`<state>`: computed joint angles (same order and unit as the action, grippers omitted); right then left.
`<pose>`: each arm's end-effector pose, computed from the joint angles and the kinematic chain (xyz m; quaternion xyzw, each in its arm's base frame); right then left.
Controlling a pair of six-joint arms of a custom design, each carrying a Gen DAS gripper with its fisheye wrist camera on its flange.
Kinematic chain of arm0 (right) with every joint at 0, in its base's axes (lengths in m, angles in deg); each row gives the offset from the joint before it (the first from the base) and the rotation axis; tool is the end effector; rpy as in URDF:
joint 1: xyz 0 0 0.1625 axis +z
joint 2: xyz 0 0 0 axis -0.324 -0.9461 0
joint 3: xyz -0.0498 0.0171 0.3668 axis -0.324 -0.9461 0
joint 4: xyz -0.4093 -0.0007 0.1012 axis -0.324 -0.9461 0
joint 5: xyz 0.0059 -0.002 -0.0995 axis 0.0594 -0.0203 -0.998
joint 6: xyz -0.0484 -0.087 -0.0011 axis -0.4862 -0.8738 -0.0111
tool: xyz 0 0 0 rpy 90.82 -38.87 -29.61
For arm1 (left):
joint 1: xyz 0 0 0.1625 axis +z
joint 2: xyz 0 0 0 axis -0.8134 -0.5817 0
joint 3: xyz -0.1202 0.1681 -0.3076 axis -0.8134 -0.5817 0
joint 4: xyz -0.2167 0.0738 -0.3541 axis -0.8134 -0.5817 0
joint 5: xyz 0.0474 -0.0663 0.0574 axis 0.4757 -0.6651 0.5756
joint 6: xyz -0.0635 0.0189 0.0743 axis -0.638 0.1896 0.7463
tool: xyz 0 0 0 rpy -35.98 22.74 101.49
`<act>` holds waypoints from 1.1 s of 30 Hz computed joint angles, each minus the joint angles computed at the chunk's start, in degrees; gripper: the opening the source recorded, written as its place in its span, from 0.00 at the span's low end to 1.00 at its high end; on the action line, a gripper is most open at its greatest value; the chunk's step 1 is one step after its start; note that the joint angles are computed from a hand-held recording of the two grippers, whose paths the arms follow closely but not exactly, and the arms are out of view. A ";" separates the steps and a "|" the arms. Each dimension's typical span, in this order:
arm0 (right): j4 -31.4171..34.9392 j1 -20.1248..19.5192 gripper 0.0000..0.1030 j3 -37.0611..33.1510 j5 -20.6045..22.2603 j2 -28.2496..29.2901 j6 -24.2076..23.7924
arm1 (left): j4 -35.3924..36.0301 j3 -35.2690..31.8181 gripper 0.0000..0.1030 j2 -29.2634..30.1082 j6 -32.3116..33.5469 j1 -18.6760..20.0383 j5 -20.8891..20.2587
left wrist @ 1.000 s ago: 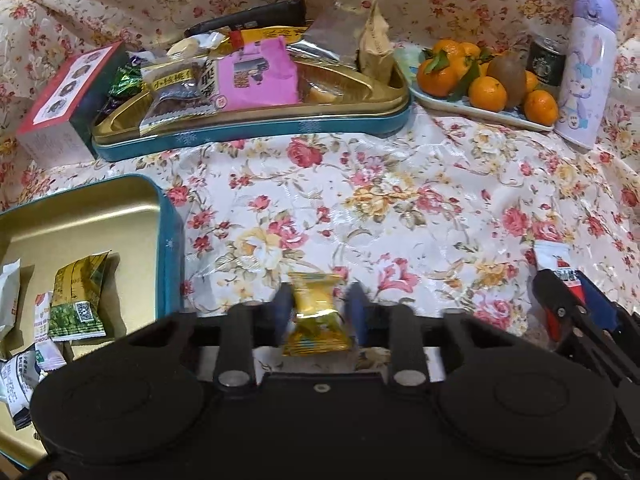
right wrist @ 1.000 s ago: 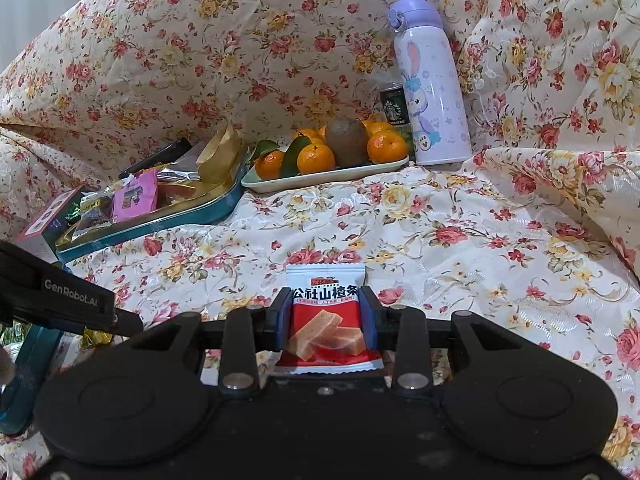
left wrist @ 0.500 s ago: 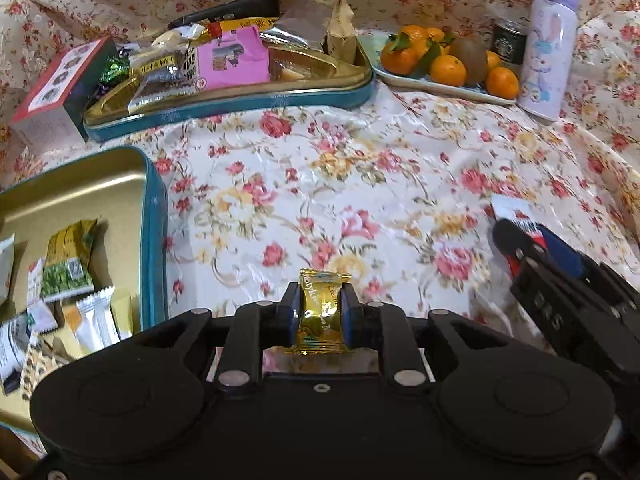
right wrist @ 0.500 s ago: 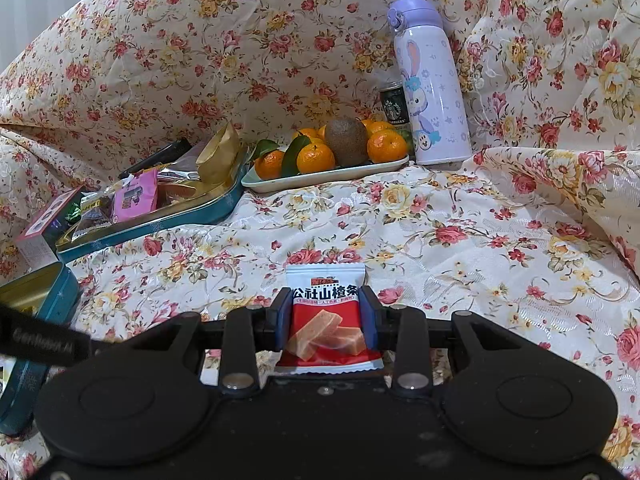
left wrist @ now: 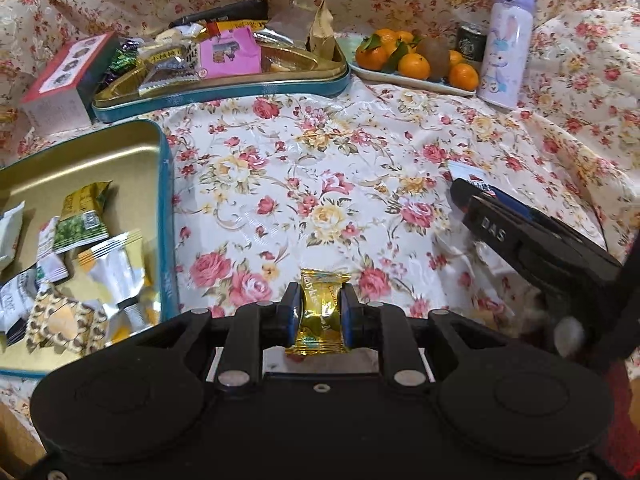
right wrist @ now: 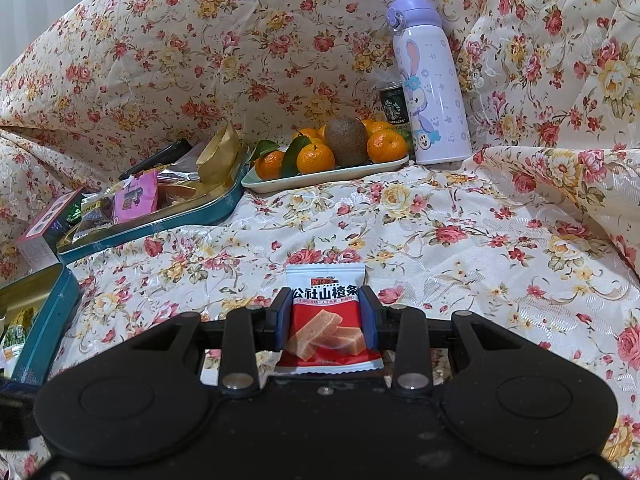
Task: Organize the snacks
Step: 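Carry gold candy with left tool while right tool carries red packet over tray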
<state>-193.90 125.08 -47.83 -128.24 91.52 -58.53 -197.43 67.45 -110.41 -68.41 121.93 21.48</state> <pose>0.3179 -0.7858 -0.0591 0.1796 -0.8430 0.4461 0.2410 -0.0842 -0.7375 0.3106 0.0707 0.9008 -0.2793 0.3250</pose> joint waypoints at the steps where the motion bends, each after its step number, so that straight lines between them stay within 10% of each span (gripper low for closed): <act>1: -0.02 -0.05 0.36 0.21 0.09 -0.16 -0.02 | -0.41 0.77 0.26 -0.59 0.12 -0.11 -0.08; 18: 1.06 0.99 0.35 -1.87 -3.48 1.01 -2.31 | -6.03 15.62 0.26 -12.32 0.15 -1.82 -0.24; 33: -18.13 6.32 0.35 46.88 1.52 -24.68 1.46 | -7.83 24.02 0.26 -18.79 1.41 -2.90 1.71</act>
<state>-212.03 131.40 -0.96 -126.72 66.84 -57.07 -205.26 91.48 -129.21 -66.99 119.03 23.19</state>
